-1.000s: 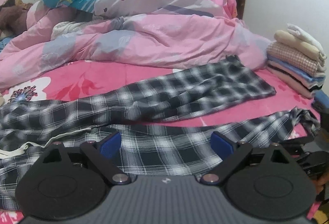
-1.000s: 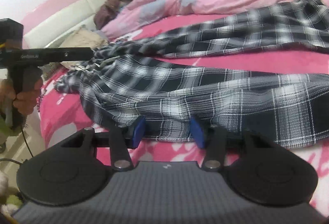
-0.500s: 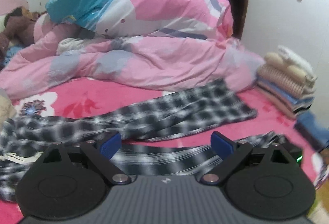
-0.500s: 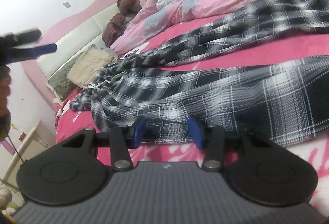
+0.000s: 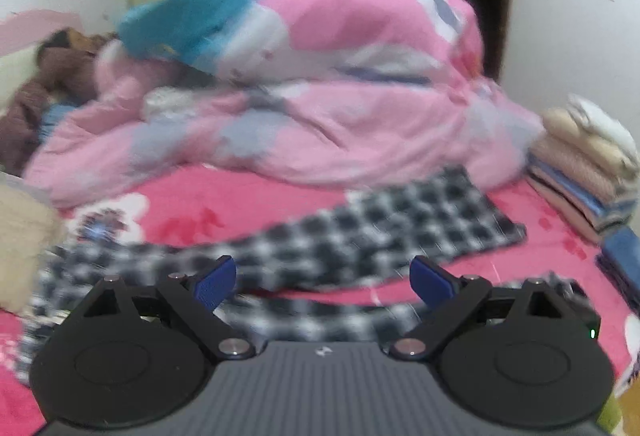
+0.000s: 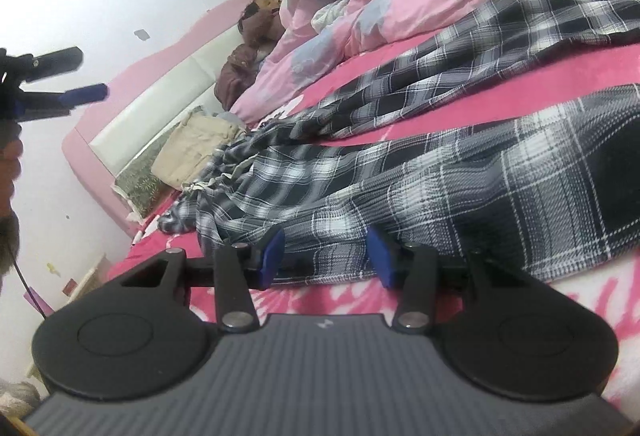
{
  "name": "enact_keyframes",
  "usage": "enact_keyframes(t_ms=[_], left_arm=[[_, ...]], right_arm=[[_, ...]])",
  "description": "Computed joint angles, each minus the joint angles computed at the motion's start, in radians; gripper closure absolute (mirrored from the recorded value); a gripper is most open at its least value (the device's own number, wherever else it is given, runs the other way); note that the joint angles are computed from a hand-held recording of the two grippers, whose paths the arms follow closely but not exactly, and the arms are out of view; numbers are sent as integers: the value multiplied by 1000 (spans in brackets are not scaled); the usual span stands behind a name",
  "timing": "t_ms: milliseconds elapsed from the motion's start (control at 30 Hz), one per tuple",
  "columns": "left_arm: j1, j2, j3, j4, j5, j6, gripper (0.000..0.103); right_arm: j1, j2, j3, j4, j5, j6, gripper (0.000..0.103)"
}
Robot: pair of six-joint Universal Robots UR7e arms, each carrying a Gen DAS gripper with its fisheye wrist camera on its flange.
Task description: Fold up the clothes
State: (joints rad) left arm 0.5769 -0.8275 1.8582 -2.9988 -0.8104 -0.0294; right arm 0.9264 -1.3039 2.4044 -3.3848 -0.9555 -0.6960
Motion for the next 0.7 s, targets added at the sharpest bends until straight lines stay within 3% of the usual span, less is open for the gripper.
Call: enact_keyframes(t_ms=[200, 300, 433, 567, 633, 700], left_arm=[[-23, -89, -2, 25, 48, 7, 4], [1, -103, 7, 36, -12, -1, 3], [77, -42, -8, 55, -117, -5, 2], [162, 109, -86, -11, -221, 122, 3], [198, 197, -175, -1, -269, 193, 3], [235, 269, -300, 105, -344, 250, 6]], right_arm=[[-20, -2, 0, 24, 42, -15, 58], [-45, -5, -2, 60, 93, -20, 58], [-54, -10, -7, 92, 114, -22, 58], [-42, -14, -1, 76, 85, -16, 58], [-14, -22, 12, 44, 20, -18, 56], [37, -51, 4, 92, -95, -47, 54]])
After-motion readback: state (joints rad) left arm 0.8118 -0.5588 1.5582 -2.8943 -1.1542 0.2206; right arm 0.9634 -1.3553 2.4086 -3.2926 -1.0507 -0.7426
